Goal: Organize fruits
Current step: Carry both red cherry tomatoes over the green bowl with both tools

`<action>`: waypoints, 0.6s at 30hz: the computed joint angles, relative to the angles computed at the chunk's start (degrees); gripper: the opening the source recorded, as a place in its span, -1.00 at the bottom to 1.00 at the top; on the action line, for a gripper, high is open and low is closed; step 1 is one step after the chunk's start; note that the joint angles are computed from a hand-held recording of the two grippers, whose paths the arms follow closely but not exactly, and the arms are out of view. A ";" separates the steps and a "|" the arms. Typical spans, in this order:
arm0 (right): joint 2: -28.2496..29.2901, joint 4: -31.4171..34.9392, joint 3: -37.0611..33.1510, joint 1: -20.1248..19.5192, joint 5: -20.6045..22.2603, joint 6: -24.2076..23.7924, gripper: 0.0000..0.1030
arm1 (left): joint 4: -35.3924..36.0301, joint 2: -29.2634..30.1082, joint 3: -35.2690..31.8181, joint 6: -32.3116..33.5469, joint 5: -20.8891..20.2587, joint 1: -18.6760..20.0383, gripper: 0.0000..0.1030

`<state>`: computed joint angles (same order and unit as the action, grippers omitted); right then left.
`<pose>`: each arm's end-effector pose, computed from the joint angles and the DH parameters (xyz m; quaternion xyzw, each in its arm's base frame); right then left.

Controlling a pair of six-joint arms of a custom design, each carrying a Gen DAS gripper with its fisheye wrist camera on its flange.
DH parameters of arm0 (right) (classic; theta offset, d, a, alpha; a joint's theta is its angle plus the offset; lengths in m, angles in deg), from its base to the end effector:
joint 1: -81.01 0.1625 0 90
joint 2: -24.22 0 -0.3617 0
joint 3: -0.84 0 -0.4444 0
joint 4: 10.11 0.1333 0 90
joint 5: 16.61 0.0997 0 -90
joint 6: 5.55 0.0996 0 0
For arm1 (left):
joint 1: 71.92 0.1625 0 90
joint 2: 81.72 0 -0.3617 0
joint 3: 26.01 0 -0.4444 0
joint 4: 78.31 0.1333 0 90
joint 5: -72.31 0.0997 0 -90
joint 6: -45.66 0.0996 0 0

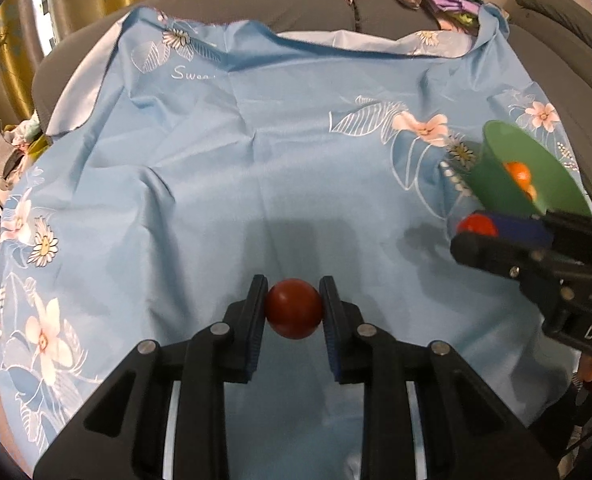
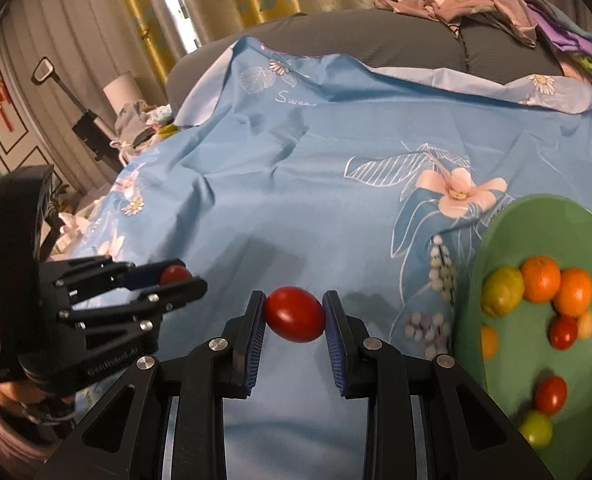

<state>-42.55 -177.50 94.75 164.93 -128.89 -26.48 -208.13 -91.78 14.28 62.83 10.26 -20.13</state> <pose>0.0237 -0.6791 0.3099 0.0334 -0.8915 0.3642 0.2674 -0.3862 -0.7816 -0.0682 0.4315 0.8656 -0.1237 0.2218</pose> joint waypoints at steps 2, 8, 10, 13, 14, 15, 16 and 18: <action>-1.27 -0.54 1.75 0.09 0.36 0.36 -0.40 | -1.39 -2.01 2.97 -0.27 -0.20 -0.33 -0.49; -4.97 -2.85 6.73 0.53 0.31 0.70 -0.41 | -5.37 -7.33 11.15 -0.28 -0.62 -1.52 -0.49; -6.11 -3.54 8.11 0.56 0.51 0.89 -0.41 | -6.23 -8.49 12.95 -0.12 -0.88 -1.86 -0.49; -7.63 -4.87 9.98 0.68 0.56 0.90 -0.41 | -7.50 -10.07 15.46 0.28 -1.23 -2.57 -0.49; -8.11 -5.26 10.50 0.75 0.60 1.00 -0.41 | -7.80 -10.43 16.07 0.46 -1.38 -2.80 -0.49; -8.70 -5.75 11.14 0.74 0.76 1.07 -0.41 | -8.06 -10.81 16.70 0.56 -1.46 -3.01 -0.49; -9.12 -6.16 11.62 0.74 0.88 1.11 -0.41 | -8.18 -11.04 17.07 0.69 -1.56 -3.26 -0.49; -10.13 -7.38 12.71 0.68 1.22 1.22 -0.41 | -8.37 -11.30 17.51 1.06 -2.03 -3.75 -0.49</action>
